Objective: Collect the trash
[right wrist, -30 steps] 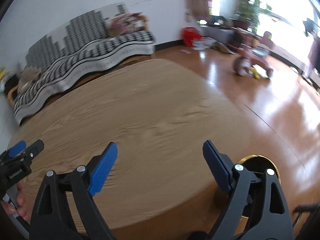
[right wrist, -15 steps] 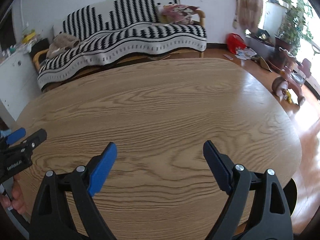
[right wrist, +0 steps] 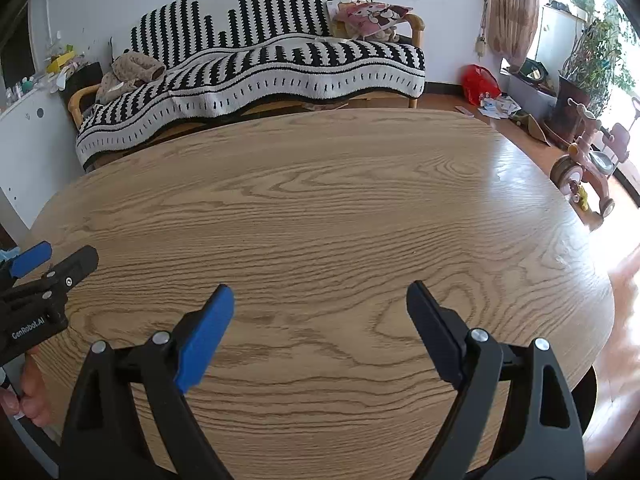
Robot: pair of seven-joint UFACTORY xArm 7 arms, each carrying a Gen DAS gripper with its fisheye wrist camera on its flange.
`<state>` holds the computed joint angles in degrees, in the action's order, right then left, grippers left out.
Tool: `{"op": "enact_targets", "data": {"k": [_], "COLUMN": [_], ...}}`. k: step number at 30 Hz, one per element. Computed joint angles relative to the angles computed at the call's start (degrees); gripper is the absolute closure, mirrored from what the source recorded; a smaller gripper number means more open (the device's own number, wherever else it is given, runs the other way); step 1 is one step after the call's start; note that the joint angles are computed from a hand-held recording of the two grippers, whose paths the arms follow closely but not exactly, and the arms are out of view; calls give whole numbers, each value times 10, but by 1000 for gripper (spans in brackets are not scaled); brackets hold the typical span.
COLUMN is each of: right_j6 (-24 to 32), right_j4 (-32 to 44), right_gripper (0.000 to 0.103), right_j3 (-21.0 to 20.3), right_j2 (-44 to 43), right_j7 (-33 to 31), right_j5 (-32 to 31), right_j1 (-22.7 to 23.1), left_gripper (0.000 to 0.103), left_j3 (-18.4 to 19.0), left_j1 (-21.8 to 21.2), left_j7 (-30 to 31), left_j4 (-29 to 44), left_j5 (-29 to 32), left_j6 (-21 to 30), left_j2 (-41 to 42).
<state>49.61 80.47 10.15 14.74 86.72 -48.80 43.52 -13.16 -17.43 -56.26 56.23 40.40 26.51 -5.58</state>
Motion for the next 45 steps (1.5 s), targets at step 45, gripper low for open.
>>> {"op": "enact_targets", "data": {"k": [45], "right_j6": [-9], "right_j4": [-58], "right_gripper": [17], "right_j3": [26], "right_j2": [-53], "right_j7": [17], "right_j5": [-5], "right_j1": [-30], "left_gripper": [7], "left_j3": [-1], "left_j1": [-18], "left_j7": [3], "left_j4": [8], "left_j5": [-7], "left_j6": [16], "left_j2": [9]}}
